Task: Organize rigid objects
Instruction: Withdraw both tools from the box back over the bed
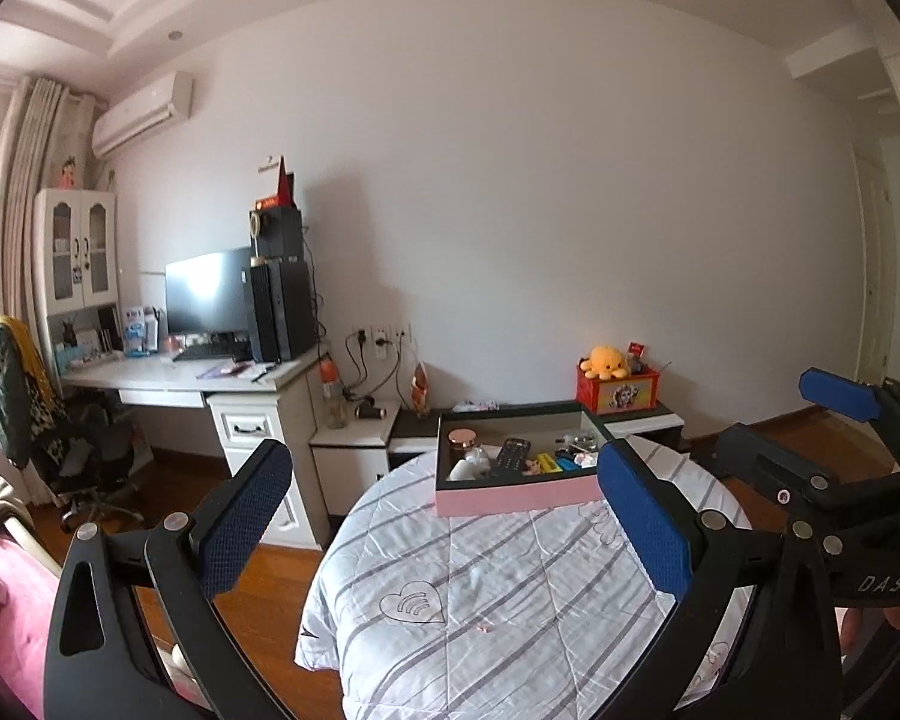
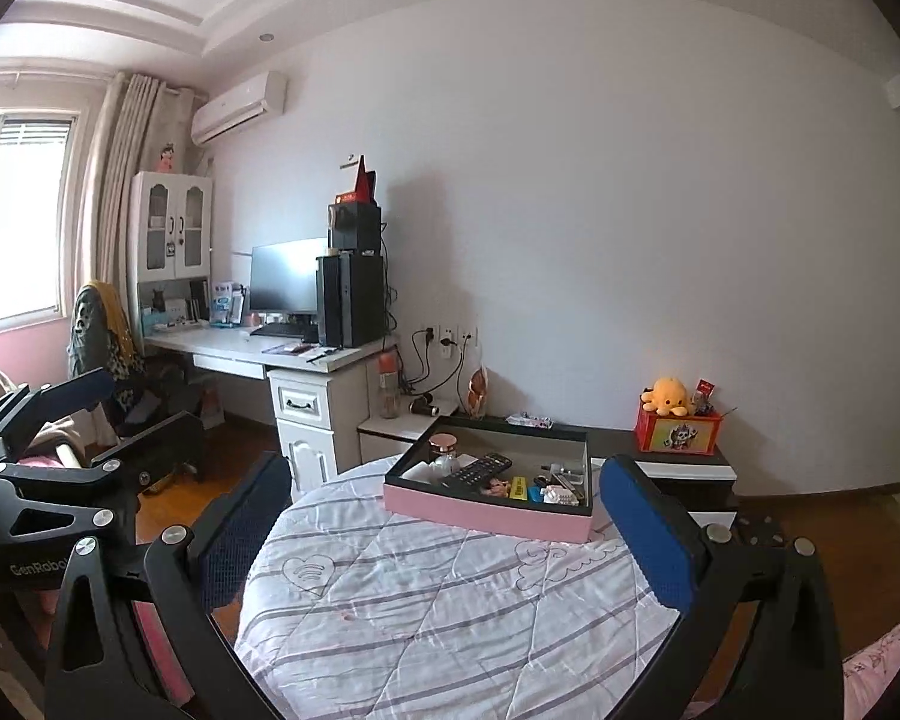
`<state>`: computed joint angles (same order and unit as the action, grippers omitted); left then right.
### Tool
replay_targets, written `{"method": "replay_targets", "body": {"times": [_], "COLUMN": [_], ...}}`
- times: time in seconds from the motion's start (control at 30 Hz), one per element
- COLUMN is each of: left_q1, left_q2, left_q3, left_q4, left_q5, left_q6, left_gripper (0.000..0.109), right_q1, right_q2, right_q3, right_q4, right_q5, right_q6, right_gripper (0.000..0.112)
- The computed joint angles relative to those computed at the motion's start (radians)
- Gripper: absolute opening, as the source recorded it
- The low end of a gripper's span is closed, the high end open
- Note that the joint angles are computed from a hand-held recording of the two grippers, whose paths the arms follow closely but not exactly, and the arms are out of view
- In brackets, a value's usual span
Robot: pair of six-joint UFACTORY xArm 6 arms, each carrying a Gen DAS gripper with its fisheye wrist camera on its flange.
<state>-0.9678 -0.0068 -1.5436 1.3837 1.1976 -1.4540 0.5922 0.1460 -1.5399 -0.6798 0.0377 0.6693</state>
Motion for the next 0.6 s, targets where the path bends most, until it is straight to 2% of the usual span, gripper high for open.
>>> {"method": "replay_targets", "body": {"times": [0.13,0.47,0.6], "left_q1": [-0.037,-0.134,-0.171], "left_q2": [-0.018,-0.073,-0.084], "left_q3": [0.024,0.084,0.097], "left_q4": [0.036,0.100,0.127], "left_q5": [0.032,0.102,0.138], "left_q6": [-0.012,-0.040,-0.052], "left_gripper": [0.103,0.103,0.103], "right_q1": [-0.009,0.005,0.016], "right_q2": [-0.047,-0.173,-0.212], "right_q3": [0.029,0.101,0.124], "right_q4": [-0.225,-0.652,-0.740], "right_q5": [0.008,0.057,0.072], "right_q6": [0.220,0.638,0.729], "right_gripper": [0.103,0.103,0.103]}}
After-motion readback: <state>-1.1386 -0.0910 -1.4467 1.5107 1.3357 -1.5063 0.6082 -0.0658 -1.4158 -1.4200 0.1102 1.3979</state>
